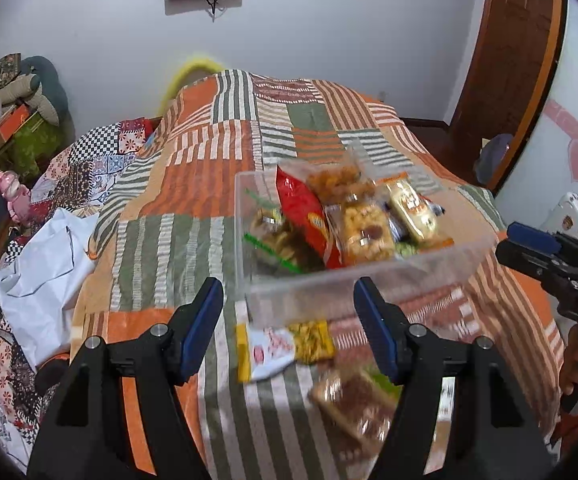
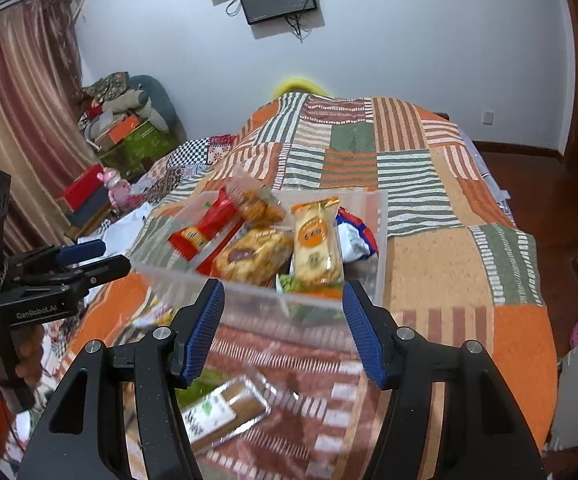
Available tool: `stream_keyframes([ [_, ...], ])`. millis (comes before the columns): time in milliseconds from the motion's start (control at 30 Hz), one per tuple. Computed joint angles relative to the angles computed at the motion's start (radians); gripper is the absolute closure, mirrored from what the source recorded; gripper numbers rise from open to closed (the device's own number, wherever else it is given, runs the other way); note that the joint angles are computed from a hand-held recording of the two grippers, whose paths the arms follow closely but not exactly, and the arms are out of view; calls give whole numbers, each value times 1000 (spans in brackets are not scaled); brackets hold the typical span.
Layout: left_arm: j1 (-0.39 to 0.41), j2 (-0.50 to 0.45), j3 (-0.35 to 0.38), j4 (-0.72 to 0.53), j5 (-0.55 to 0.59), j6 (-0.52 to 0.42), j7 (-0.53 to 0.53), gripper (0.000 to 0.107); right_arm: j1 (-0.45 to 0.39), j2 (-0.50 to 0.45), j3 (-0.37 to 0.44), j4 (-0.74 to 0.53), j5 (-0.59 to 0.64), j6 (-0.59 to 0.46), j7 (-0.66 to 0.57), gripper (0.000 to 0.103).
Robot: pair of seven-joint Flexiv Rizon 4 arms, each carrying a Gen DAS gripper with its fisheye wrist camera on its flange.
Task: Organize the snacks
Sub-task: 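Open both tools and move them back toward the square cake and biscuit roll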
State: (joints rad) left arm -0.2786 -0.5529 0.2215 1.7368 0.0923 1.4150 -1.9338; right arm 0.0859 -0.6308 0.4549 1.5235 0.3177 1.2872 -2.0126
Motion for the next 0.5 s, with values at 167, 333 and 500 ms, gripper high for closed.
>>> stream_keyframes([
  [167, -20, 49, 8, 82, 24, 30, -17, 39, -8, 26, 22, 63, 12, 41, -26, 39],
  [333, -19, 87, -8, 159, 18, 71, -22, 38, 8, 39, 26, 116, -1, 65, -26, 37],
  [500, -47, 99, 17, 208, 13, 98, -41, 37, 49, 27, 8, 148, -48, 71, -4, 36],
])
